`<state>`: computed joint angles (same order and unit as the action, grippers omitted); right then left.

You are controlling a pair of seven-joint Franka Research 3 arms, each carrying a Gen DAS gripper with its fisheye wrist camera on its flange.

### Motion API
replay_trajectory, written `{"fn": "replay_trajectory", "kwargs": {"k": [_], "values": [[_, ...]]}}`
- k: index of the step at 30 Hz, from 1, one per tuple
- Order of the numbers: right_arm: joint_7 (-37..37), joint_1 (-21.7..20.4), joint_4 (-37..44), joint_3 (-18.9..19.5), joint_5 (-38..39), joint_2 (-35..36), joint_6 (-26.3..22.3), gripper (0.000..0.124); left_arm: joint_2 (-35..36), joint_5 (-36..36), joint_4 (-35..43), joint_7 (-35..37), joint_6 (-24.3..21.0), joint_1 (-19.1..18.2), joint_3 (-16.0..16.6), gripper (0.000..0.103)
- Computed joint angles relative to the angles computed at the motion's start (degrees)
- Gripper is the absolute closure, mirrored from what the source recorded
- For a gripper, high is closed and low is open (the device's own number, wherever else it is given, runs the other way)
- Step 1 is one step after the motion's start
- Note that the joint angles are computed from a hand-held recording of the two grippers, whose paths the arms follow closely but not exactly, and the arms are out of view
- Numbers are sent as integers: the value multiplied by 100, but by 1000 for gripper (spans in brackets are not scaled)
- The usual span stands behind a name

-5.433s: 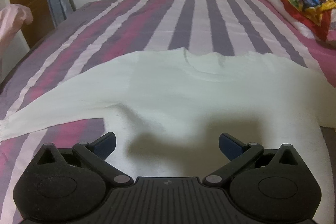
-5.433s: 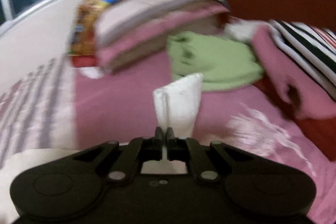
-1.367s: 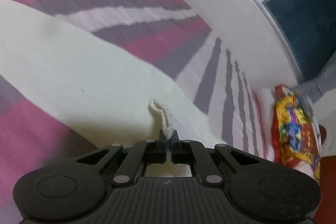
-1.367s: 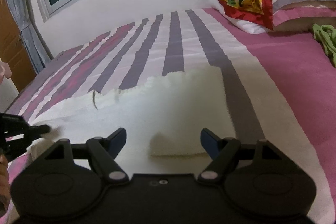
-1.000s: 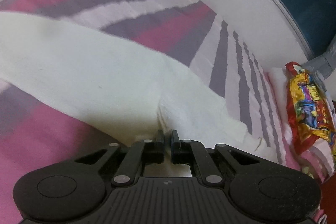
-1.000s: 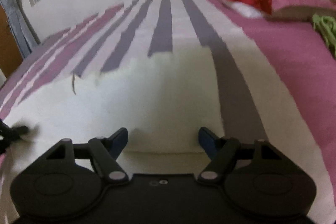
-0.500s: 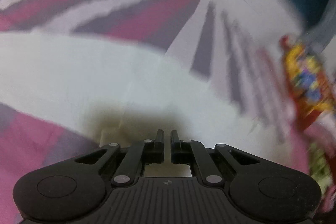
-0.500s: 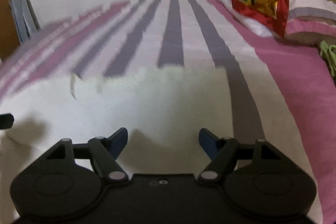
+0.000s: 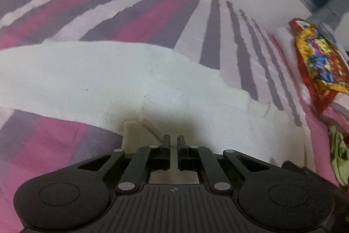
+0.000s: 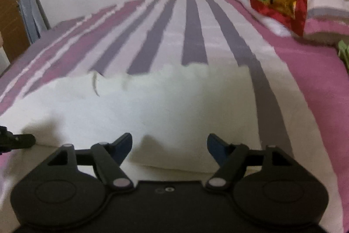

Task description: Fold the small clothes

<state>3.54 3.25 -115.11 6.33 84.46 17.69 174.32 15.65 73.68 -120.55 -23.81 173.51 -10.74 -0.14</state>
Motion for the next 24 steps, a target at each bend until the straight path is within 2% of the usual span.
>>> {"fn": "replay_trajectory", "kwargs": {"k": [2, 6, 10, 17, 18, 20, 24], "values": [[-193, 7, -136, 38, 188, -176, -65, 45, -223, -347, -243, 291, -96, 68, -107, 100], [164, 179, -437, -12, -75, -414, -148, 46, -633, -845, -730, 633, -190, 184, -221, 100], [42, 339, -752, 4, 78, -716, -263, 46, -1116, -654, -1251, 500, -241, 361, -256, 100], [-289, 750, -896, -39, 461, -921, -251, 46, -1841, -287, -2230, -95, 34, 1123, -359, 100], [-250, 804, -897, -40, 462, -919, -244, 46, -1917, -172, -2350, -267, 117, 1262, -360, 100], [-99, 911, -898, -20, 379, -908, -273, 46, -2083, 583, -2528, -1106, 251, 1604, -374, 100], [-136, 1143, -844, 106, 450, -873, -305, 46, -2320, 1773, -2699, -2483, 316, 2038, -261, 100]]}}
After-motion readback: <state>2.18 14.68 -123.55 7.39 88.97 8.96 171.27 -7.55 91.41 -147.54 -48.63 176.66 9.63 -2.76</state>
